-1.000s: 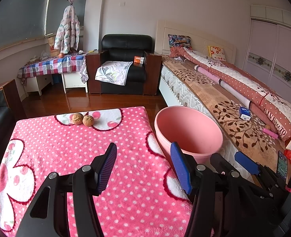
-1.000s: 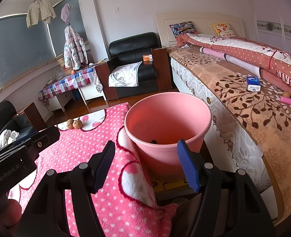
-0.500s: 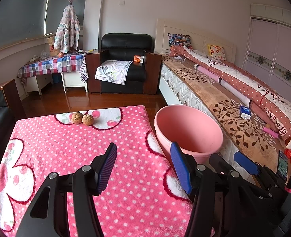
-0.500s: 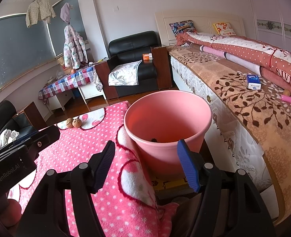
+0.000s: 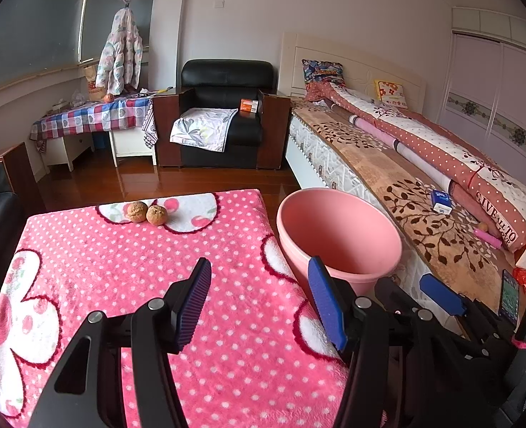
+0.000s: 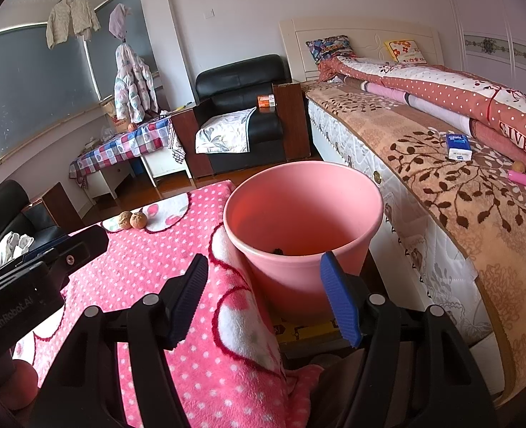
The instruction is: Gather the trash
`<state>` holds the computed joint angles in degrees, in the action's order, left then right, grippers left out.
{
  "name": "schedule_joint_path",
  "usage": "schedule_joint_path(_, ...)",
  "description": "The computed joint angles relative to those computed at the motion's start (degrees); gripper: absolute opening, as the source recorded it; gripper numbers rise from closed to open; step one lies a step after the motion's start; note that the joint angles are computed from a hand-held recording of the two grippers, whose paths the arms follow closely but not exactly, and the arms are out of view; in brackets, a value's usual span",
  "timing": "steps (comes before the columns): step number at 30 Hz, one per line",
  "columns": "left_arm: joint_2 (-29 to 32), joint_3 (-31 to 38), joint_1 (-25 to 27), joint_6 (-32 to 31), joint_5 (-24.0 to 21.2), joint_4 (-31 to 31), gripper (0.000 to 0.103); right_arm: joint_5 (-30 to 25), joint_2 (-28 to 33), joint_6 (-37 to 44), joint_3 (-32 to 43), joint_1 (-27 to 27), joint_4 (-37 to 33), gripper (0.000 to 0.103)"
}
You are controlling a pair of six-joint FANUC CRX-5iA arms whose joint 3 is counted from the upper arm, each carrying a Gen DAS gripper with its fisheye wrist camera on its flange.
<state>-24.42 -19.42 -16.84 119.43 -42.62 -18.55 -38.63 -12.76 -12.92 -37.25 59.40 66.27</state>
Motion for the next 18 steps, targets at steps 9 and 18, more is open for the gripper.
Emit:
schedule_joint_path(9,0.46,0.37,-2.03,1.84,-0.74,-2.16,0.056,0.08,0.02,-0.25,-0.36,-0.04,0.07,0.066)
schedule_joint_path(18,0.26,-0.68,1.01,-0.40,-0.71,1.65,0.056,0.41,0.05,-0.68,-0.82,-0.12,0.32,0.066)
